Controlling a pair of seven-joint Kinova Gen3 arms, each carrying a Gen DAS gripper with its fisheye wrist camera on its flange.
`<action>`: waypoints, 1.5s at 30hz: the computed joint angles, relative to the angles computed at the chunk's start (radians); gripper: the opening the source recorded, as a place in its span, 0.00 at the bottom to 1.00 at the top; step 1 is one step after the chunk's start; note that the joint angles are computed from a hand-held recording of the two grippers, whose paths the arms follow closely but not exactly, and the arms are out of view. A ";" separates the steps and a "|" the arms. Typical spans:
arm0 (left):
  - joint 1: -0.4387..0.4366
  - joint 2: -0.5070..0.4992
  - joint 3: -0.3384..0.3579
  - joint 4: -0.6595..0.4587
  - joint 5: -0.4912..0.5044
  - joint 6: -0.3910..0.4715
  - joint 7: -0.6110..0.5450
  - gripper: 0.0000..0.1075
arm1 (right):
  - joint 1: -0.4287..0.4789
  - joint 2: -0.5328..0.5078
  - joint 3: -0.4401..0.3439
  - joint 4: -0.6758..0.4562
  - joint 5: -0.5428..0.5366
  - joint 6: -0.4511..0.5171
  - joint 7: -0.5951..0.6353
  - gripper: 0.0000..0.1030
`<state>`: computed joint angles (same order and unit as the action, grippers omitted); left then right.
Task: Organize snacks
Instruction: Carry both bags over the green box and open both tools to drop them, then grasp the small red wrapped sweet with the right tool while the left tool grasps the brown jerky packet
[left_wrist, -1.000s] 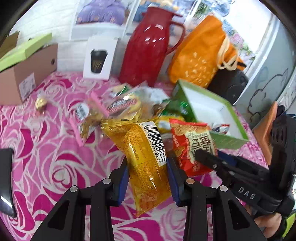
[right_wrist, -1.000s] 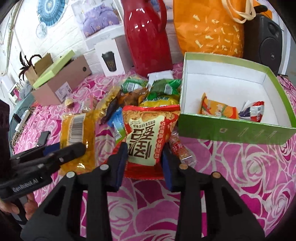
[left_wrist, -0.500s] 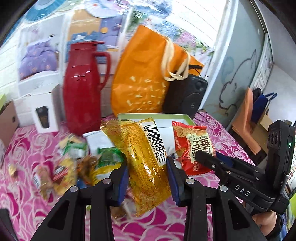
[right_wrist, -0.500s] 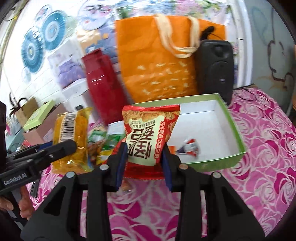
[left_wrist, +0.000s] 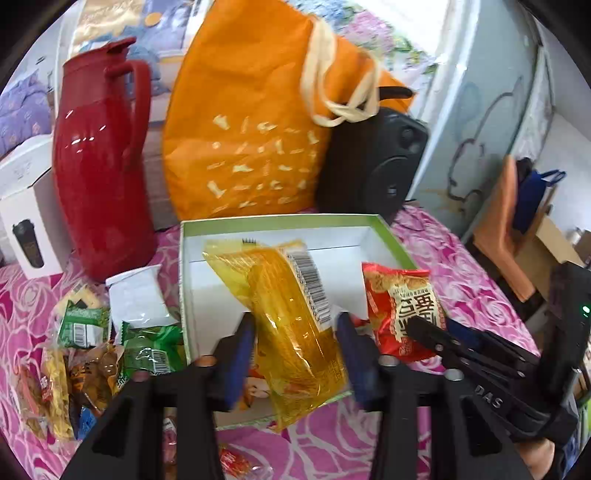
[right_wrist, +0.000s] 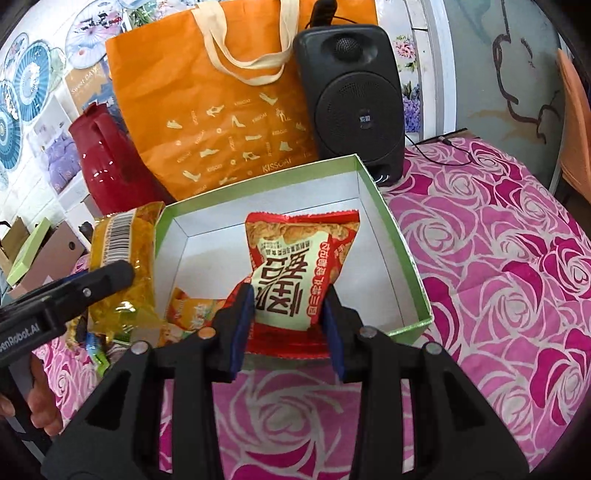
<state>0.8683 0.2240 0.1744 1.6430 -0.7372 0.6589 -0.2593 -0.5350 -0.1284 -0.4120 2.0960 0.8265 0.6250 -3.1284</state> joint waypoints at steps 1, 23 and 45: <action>0.000 0.013 0.002 -0.012 -0.005 0.023 0.011 0.66 | 0.003 0.005 0.000 0.006 0.020 -0.010 -0.004 0.44; 0.063 -0.073 0.064 0.035 -0.173 0.217 0.184 0.67 | -0.132 -0.023 -0.079 -0.032 0.113 0.171 -0.025 0.97; -0.094 -0.467 0.324 0.449 -0.048 0.370 0.517 0.67 | -0.296 0.195 -0.144 -0.191 -0.097 0.168 0.122 0.80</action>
<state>0.7746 -0.2429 0.4984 2.0921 -0.7856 1.0284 0.2580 -0.8310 0.0670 -0.5558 1.9048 0.7293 0.7929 -3.0062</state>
